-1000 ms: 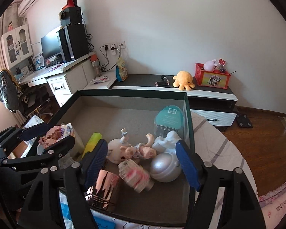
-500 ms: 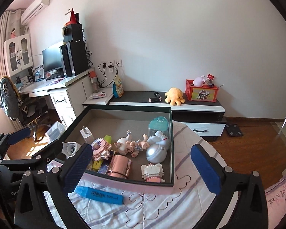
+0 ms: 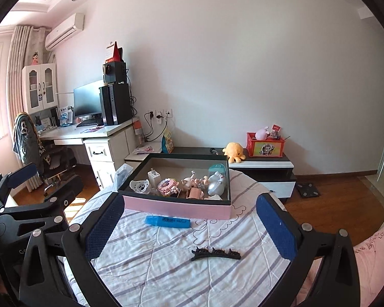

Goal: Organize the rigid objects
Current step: 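Move both tools back toward the blue highlighter and black hair clip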

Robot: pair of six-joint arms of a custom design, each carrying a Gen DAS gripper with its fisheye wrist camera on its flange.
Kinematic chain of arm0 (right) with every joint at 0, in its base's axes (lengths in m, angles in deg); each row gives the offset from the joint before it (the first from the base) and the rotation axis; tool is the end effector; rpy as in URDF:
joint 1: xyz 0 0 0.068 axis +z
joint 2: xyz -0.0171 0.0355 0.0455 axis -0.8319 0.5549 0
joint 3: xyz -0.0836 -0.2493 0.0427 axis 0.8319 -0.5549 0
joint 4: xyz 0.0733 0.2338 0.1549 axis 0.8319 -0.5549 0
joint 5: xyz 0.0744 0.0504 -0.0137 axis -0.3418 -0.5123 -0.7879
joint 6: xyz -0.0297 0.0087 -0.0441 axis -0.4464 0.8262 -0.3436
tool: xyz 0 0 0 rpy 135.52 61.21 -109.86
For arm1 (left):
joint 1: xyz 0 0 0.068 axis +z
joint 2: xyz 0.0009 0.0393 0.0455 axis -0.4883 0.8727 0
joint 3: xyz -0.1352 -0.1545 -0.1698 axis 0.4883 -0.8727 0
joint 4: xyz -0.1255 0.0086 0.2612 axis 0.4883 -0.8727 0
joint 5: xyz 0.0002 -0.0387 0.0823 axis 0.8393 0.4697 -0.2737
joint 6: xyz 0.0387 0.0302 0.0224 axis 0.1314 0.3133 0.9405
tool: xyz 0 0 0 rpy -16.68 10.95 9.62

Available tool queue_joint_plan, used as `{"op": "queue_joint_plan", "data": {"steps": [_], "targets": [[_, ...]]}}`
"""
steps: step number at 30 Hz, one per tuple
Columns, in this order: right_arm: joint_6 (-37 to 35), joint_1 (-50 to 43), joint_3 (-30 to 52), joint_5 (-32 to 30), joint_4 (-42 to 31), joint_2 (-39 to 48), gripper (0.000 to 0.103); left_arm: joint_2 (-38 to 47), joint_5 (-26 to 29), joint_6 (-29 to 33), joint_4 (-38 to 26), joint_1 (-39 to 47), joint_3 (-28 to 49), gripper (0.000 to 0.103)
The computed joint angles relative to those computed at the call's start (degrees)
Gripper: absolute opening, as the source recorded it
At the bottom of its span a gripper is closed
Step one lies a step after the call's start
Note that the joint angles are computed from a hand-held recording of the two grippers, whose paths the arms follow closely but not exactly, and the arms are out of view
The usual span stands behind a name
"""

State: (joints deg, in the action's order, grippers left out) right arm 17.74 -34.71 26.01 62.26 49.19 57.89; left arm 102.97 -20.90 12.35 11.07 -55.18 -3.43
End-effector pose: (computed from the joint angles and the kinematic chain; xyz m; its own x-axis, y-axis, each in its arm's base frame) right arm 0.2852 0.1087 0.3198 -0.3548 -0.0318 -0.9344 -0.2375 0.9697 0.0572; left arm 0.2558 -0.1030 0.3298 -0.3114 0.0323 -0.9497 -0.1301 0.9886 0.0763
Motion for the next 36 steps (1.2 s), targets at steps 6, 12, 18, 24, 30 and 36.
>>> {"op": "queue_joint_plan", "data": {"steps": [6, 12, 18, 24, 30, 36], "targets": [[0.1, 4.1, -6.2, 4.6, -2.1, -11.8, 0.103, -8.6, -5.7, -2.1, -3.4, -6.6, -2.9, 0.103], [-0.4, 6.3, -9.4, 8.2, -4.9, -20.9, 0.103, -12.6, -11.6, -0.5, -5.1, -12.9, -2.6, 0.103], [-0.7, 7.5, -9.7, 10.3, -5.7, -24.1, 0.103, -13.2, -13.0, -0.3, -4.9, -14.4, -2.6, 0.103], [-1.0, 7.0, -10.0, 10.1, -5.4, -22.9, 0.103, -10.8, -10.2, -1.2, -4.5, -12.6, -2.9, 0.103], [-0.8, 3.8, -10.6, 7.4, -4.2, -19.8, 0.103, -5.2, -6.2, -1.4, -2.7, -9.8, -2.6, 0.103], [-0.3, -1.6, -11.4, 2.7, -1.9, -13.8, 0.103, 2.8, -1.7, -2.7, -1.9, -5.4, -1.8, 0.103]]}}
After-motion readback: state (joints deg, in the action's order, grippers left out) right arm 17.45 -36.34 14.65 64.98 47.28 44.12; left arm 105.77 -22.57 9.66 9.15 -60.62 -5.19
